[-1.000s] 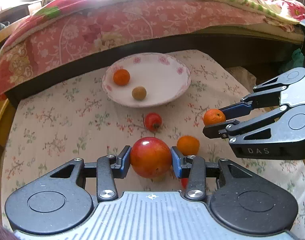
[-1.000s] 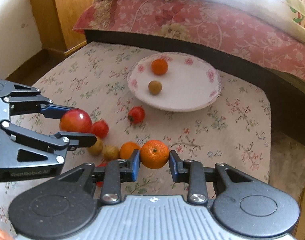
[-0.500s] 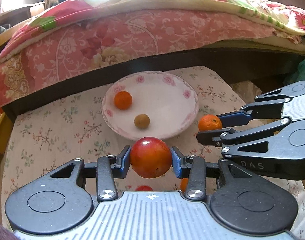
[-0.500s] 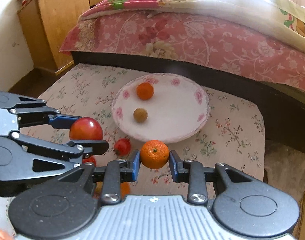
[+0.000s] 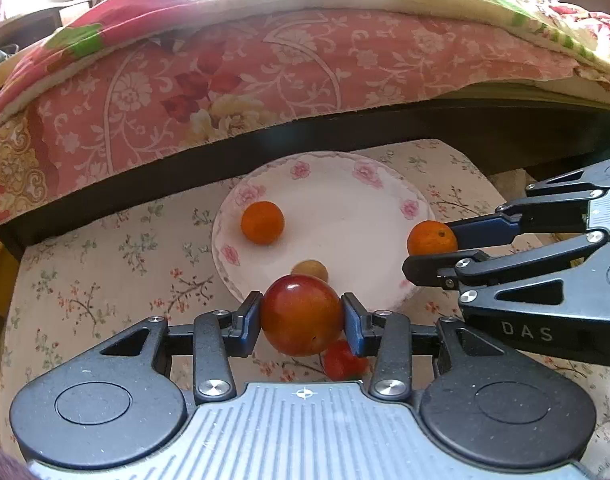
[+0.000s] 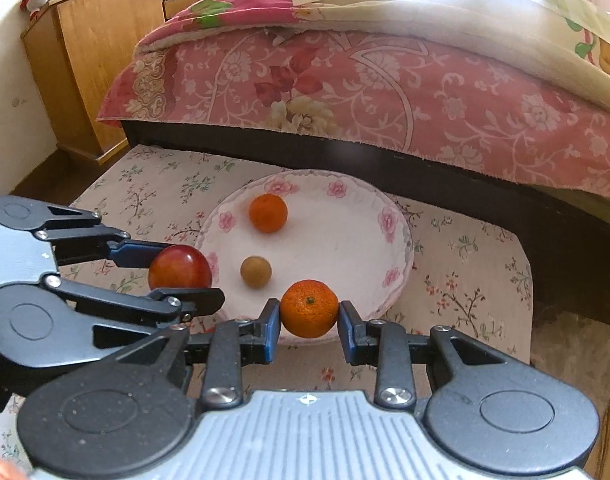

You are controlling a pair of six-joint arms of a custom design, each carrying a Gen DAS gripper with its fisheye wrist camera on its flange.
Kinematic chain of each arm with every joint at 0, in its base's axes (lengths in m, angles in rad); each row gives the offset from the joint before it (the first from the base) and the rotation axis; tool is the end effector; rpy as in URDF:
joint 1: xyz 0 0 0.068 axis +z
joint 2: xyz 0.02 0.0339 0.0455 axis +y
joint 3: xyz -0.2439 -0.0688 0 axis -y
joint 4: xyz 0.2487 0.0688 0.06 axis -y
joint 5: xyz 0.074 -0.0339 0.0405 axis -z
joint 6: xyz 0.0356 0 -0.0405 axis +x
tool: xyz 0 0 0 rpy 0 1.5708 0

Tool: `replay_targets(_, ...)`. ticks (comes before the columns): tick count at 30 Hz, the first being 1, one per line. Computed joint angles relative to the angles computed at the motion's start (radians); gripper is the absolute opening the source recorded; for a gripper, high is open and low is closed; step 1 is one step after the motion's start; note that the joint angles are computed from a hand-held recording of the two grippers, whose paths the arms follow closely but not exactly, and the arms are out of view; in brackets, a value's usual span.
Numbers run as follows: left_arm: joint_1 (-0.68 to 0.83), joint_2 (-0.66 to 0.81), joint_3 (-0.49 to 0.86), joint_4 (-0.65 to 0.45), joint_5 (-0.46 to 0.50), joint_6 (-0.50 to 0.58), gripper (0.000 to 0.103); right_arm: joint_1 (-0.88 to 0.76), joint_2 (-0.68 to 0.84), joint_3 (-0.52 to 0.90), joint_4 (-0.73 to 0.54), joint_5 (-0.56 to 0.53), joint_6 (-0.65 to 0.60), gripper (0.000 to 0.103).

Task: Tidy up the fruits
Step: 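Carry the large tomato and tangerine toward the white plate with both grippers, then open both grippers to release the tomato and tangerine onto the plate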

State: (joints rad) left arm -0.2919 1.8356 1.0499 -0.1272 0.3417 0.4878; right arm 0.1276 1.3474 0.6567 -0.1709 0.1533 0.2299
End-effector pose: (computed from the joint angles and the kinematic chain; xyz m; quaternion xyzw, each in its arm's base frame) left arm 0.3488 -0.1173 0.1303 0.4052 0.8418 -0.1290 0.3326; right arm 0.2655 0.0286 0.1563 0.0744 0.9325 -0.0091 0.3534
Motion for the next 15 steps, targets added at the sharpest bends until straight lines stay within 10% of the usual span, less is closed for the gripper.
replay_targets(15,-0.022,0.101,0.094,-0.002,-0.034,-0.012,0.051,-0.055,0.118,0.048,0.065,-0.029,-0.035,0.034)
